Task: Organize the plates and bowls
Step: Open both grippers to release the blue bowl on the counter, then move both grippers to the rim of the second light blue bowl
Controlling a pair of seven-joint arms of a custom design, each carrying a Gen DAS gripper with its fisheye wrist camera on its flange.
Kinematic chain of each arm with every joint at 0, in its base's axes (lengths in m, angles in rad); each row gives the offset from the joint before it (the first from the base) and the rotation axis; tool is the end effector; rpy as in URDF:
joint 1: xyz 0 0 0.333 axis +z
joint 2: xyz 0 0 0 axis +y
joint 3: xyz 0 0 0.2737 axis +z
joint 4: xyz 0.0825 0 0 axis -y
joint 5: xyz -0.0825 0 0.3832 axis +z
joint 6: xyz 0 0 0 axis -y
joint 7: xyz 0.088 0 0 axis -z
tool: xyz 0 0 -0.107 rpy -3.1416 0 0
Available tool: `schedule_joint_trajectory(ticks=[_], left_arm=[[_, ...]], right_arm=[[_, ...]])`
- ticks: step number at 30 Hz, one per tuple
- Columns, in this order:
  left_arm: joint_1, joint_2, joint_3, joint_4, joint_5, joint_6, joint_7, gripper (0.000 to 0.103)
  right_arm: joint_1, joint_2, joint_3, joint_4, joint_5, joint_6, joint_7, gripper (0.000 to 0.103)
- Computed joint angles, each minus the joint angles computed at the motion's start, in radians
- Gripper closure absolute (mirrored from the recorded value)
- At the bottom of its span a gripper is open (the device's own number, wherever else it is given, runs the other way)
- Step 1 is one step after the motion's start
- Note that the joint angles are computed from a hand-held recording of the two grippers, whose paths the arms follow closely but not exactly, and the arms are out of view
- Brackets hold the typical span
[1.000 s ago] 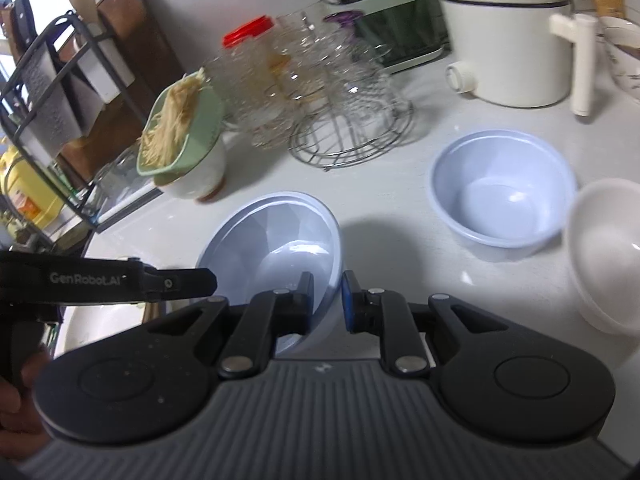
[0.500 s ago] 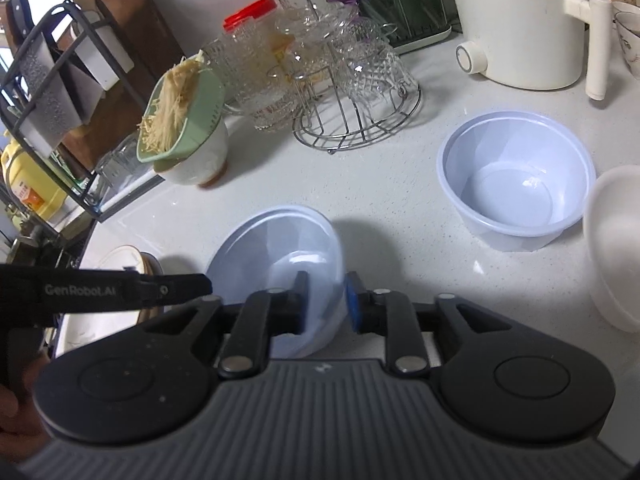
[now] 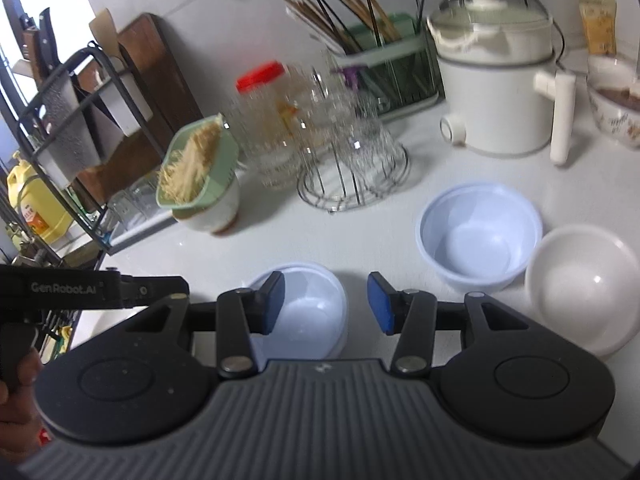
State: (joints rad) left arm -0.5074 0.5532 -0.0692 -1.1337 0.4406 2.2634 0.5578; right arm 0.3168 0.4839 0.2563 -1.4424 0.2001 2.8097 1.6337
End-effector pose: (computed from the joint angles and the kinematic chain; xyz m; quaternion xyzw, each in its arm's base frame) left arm 0.6311 -0.3799 0.5211 -0.7514 0.5687 -0.2802 0.1827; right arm 0.6341 0.3514 0.4877 -0.7122 0.5439 -0.0884 0.4350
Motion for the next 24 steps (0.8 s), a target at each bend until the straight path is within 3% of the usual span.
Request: schedule_joint_trajectory(ticks=[5, 11, 19, 21, 24], left_arm=[[-0.009, -0.059, -0.005, -0.042, 0.019, 0.027, -0.022, 0.051], [-0.015, -0.085, -0.019, -0.035, 0.037, 0.002, -0.017, 0.050], [-0.023, -0.112, -0.039, -0.053, 0.047, -0.008, 0.003, 0.050], [-0.024, -0.122, -0.042, -0.065, 0.045, -0.008, -0.003, 0.050], [-0.022, -0.129, -0.050, -0.081, 0.041, 0.007, -0.004, 0.050]], right_arm=[[0.006, -0.071, -0.011, -0.066, -0.012, 0.039, 0.016, 0.054], [0.004, -0.154, -0.017, -0.143, -0.007, 0.075, 0.033, 0.054], [0.018, -0.229, -0.047, -0.223, -0.033, 0.114, 0.104, 0.054], [0.042, -0.249, -0.082, -0.249, -0.082, 0.126, 0.175, 0.054], [0.032, -0.277, -0.075, -0.285, -0.092, 0.129, 0.179, 0.054]])
